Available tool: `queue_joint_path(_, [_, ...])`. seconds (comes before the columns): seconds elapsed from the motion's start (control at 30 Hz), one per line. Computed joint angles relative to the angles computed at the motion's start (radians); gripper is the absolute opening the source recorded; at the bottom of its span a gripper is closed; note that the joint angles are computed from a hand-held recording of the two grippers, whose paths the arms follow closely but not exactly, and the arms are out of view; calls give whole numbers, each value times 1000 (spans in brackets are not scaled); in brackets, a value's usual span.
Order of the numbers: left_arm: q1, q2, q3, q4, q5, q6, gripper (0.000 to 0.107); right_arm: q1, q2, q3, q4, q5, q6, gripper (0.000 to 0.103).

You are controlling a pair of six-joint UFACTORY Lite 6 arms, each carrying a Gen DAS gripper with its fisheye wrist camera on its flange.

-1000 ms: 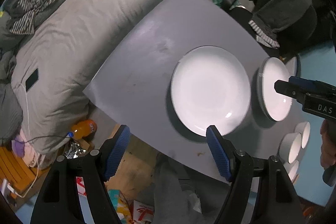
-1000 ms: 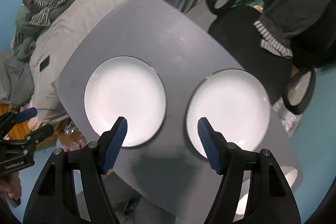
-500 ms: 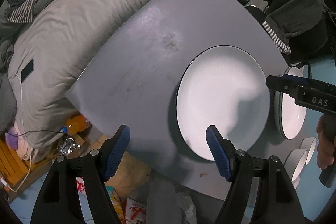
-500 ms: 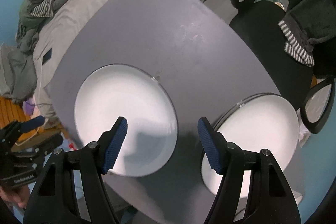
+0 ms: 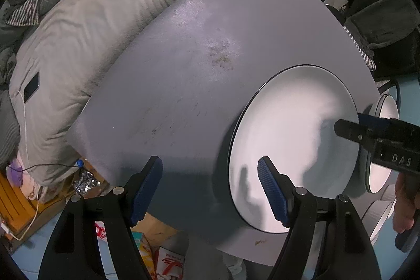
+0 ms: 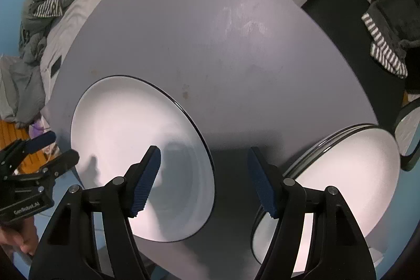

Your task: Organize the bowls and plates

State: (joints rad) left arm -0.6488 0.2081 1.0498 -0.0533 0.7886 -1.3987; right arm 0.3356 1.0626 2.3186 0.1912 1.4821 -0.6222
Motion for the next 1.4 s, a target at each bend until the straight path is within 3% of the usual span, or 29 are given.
queue_joint_path(0.2, [6,6,-6,-16,-25,44,74,-10,13,10,25,26,2,69])
queue_joint_path(0.27, [9,15,-8,-38,-33,66,64,-13,25,29,30,41,9,65])
queue_joint_path(0.4, [24,-19,-61,-80,-72,107,60,-14,37,42,32,60,28,56])
queue_joint_path(0.77, [20,-75,-158,-243,-180,231,22,-17,51,49,41,101,34,34])
queue_joint_path(0.87, [21,-64,-158,-273,-202,258,17,-19,44,30,40,94,37,28])
queue_joint_path(1.03, [19,-63,-153,-255,-204,259,16,-33,38,18,40,82,31,18])
queue_joint_path(1.4, [-3,44,-27,-178,-147,222,17,-50,-52,-120,49,0,26,17])
